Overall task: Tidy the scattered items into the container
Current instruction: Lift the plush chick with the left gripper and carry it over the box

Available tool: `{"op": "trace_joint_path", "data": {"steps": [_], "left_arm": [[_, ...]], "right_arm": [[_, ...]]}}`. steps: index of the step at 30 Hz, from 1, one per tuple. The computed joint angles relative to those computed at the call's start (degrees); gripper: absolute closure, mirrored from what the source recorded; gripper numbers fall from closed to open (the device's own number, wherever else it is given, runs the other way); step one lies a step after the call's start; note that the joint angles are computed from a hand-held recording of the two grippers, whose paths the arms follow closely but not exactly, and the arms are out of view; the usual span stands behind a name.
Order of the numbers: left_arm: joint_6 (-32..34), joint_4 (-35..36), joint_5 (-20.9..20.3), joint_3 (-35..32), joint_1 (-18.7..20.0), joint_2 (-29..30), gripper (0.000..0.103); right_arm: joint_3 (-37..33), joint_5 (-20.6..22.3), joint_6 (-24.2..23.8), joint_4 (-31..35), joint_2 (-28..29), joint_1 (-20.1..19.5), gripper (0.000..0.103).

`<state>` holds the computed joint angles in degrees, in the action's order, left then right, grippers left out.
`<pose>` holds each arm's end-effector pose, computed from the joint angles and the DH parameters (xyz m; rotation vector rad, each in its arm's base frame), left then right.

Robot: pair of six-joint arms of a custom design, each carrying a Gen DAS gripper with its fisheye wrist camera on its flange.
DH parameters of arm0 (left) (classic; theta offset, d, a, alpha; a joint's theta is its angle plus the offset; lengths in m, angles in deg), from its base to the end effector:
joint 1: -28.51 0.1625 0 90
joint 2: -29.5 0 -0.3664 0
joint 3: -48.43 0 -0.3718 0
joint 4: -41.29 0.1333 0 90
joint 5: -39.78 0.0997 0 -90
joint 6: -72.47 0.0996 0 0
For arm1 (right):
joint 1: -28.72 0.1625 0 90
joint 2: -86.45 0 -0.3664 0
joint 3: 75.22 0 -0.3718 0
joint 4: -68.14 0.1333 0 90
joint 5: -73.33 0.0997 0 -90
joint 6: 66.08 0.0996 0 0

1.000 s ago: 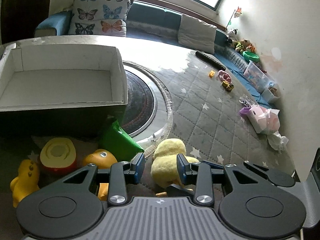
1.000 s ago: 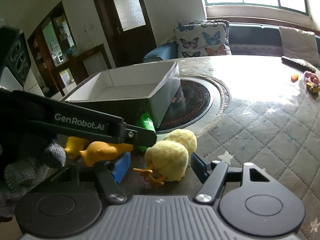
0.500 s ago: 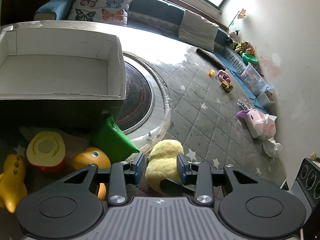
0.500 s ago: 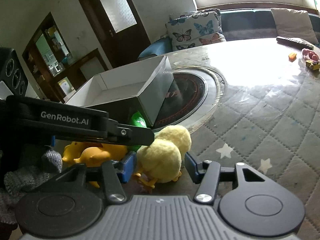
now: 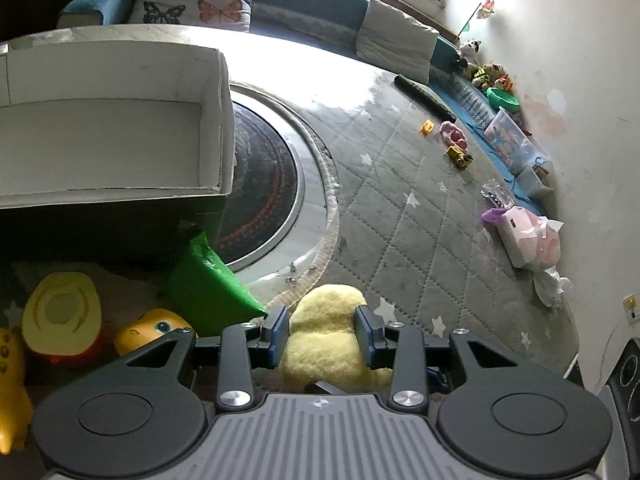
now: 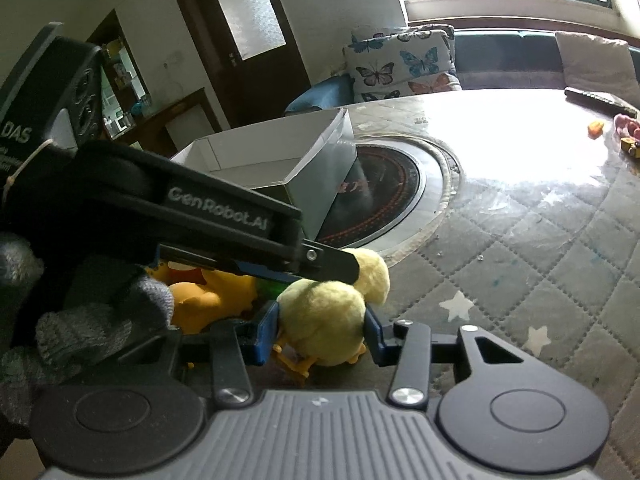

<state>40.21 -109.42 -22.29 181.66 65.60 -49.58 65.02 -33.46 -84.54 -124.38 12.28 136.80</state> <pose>-0.2076 -0.3825 0.1449 0.4625 2.7612 -0.5892 0.2197 -0.3360 0.1577 0.7259 -2.6197 0.8927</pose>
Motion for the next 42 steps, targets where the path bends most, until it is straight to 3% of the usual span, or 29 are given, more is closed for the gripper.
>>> {"op": "trace_joint_path", "data": {"steps": [9,15,21,29,42], "left_arm": [[-1.0,-0.8,-0.5,1.7,-1.4,-2.4,0.065],[-0.9,-1.5,3.5,2.3,-3.9,-6.1,0.065],[1.2,-2.4,7.9,0.2,-3.5,-7.6,0.065],[7.4,-5.9,10.7,-4.7,1.6,-5.8,0.065],[13.6,-10.1,4.9,-13.5,13.4,2.8,0.065]], "right_arm": [[0.6,-1.3,-1.1,-0.8,-0.9,2.2,0.060],[-2.5,-1.0,-4.1,-1.0,0.0,5.0,0.060],[-8.8,1.1,-6.9,-0.8,4.4,6.8,0.060],[-19.4,2.8,-9.2,0.2,13.6,8.0,0.060],[-32.4,0.7,-8.4,5.1,25.4,6.2,0.060]]}}
